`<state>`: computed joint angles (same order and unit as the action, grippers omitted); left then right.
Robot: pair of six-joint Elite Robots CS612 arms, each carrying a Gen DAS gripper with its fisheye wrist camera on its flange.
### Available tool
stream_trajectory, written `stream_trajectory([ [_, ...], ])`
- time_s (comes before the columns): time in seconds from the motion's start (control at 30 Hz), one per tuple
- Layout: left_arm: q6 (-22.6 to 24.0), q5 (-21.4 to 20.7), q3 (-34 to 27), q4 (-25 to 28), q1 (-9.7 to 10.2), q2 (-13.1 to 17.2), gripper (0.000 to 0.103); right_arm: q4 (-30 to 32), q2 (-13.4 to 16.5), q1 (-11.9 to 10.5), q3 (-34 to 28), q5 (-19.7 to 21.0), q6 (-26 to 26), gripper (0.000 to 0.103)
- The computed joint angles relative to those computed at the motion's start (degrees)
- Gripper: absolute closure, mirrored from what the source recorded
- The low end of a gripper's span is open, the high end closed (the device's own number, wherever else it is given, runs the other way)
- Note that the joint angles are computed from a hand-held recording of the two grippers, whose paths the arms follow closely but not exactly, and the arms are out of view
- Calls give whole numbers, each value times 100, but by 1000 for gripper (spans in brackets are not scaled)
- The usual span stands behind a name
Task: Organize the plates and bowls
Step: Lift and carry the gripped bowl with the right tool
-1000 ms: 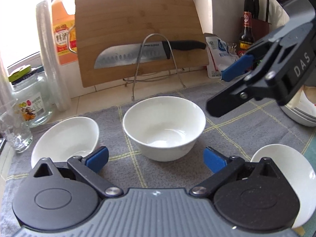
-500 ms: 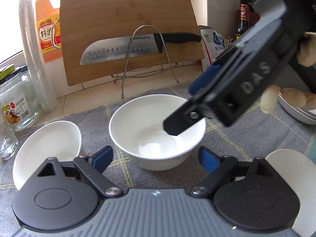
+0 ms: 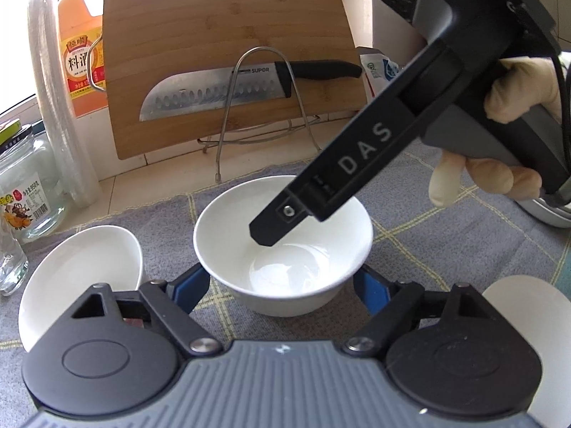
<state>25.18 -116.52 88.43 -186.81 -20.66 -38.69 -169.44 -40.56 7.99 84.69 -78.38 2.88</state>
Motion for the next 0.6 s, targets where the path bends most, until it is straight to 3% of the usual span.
stream_trajectory([
  [0.6, 6, -29, 54, 58, 3, -93, 16, -147, -110, -36, 126, 190, 262, 32],
])
